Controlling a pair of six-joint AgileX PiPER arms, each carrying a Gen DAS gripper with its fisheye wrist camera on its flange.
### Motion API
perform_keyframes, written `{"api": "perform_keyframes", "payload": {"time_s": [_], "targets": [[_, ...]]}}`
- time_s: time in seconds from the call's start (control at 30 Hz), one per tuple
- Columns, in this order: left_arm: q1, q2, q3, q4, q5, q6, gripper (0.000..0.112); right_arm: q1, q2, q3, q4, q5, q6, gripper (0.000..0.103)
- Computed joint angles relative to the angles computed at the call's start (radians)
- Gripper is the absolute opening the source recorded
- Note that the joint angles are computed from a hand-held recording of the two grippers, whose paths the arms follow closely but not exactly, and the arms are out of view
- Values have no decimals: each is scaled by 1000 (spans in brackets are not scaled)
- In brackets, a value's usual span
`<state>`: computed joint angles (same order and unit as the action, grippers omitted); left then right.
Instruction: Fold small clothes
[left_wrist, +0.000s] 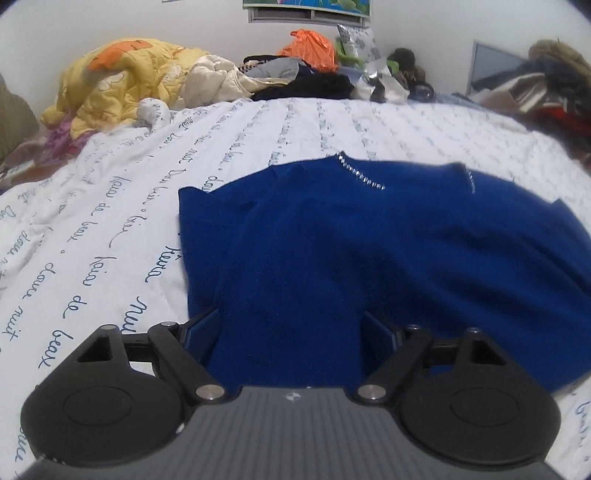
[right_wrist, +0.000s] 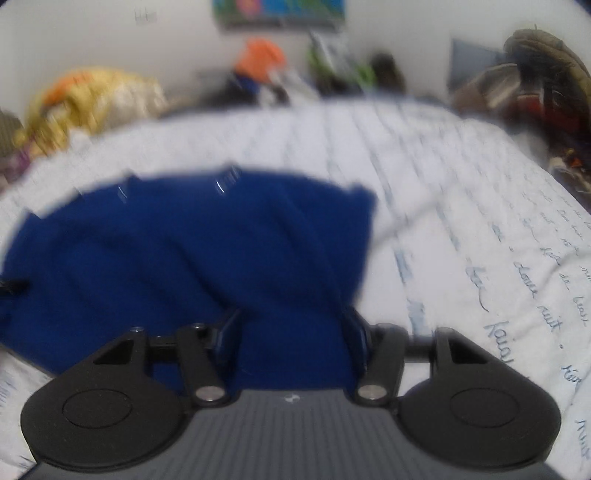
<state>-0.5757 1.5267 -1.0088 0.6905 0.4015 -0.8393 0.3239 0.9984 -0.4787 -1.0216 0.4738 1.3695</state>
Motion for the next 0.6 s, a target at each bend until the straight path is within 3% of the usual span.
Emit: {"api": "perform_keyframes", "payload": {"time_s": [0.1, 0.17, 0.33, 0.4, 0.53, 0.6], "targets": [[-17, -2, -12, 31, 34, -43, 88, 98, -14, 2, -139, 34, 165, 62], [-31, 5, -19, 45, 57, -65, 90, 141, 35, -13, -216, 51, 252, 70], [-86, 16, 11, 215, 89, -277, 100, 167, 208, -26, -389, 84, 482, 71], [-100, 16, 37, 298, 87, -377, 103, 190, 241, -5, -459, 114, 572, 81], [-102, 8, 70, 377, 68, -500, 103, 210, 264, -7, -463, 150, 559, 100], [-98, 4, 84, 403, 53, -539, 103, 205, 272, -14, -448, 142, 547, 103]]}}
